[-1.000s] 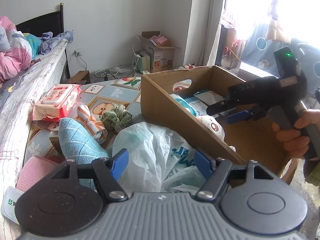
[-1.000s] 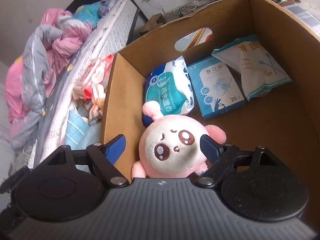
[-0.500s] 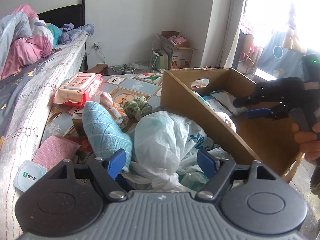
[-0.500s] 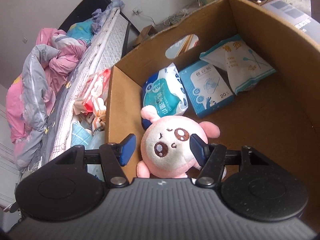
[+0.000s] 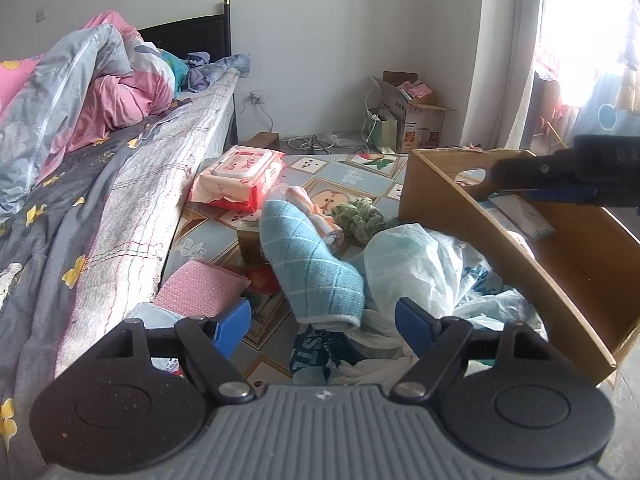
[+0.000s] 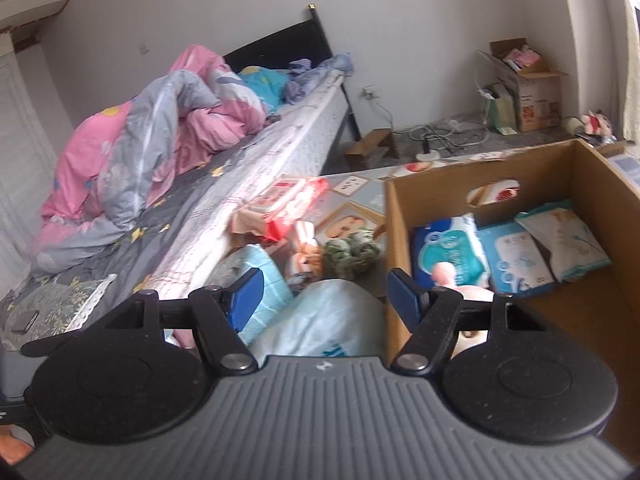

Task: Organize soft objects
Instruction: 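Withdraw the right gripper from the box toward the teal towel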

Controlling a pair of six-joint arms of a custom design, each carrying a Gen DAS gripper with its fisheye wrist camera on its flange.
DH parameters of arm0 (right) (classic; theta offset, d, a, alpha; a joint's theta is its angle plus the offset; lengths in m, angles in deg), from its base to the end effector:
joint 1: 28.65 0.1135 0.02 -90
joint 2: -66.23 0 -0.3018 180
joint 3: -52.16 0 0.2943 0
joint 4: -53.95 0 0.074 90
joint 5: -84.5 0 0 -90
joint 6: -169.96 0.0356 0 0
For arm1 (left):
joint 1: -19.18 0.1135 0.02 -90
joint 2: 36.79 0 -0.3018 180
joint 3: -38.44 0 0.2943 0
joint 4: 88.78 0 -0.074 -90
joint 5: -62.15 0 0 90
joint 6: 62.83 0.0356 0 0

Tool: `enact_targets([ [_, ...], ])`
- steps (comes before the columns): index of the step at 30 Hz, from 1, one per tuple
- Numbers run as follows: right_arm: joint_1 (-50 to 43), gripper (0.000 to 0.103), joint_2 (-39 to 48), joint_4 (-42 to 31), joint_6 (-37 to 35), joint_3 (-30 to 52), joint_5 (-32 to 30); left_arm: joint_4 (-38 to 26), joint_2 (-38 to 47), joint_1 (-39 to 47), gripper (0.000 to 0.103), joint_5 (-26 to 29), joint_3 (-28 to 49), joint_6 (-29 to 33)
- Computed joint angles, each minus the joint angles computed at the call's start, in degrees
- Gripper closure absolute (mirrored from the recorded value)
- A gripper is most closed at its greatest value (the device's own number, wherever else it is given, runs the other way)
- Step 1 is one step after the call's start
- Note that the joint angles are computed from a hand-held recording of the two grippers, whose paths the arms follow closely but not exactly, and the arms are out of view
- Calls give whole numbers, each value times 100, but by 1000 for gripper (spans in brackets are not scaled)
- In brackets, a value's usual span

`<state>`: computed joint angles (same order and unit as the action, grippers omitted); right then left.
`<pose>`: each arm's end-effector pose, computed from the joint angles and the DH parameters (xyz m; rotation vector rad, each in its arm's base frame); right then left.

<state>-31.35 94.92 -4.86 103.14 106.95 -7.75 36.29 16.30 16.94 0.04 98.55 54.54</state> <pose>0.1117 -0.0039 0.3286 0.4593 2.1021 0.2505 0.2007 -0.0245 0.3125 0.8013 2.1704 -0.3654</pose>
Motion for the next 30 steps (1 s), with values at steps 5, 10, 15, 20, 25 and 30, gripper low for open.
enact_targets([
  [5, 1474, 35, 784, 619, 595, 100, 556, 230, 223, 99, 22, -30, -26, -136],
  [10, 1520, 35, 1864, 1199, 649, 290, 26, 699, 652, -149, 22, -188, -37, -512],
  [15, 1013, 36, 2972, 1765, 775, 458, -733, 1089, 1167, -372, 22, -101, 39, -900],
  [20, 858, 41, 3728, 2164, 884, 556, -867, 1261, 1653, -605, 28, -171, 161, -1078],
  [25, 778, 50, 4260, 2412, 883, 576, -934, 1396, 1969, -850, 38, -297, 251, -1147],
  [30, 607, 60, 4693, 2529, 906, 590, -1039, 1420, 2294, -915, 68, -281, 405, -1308],
])
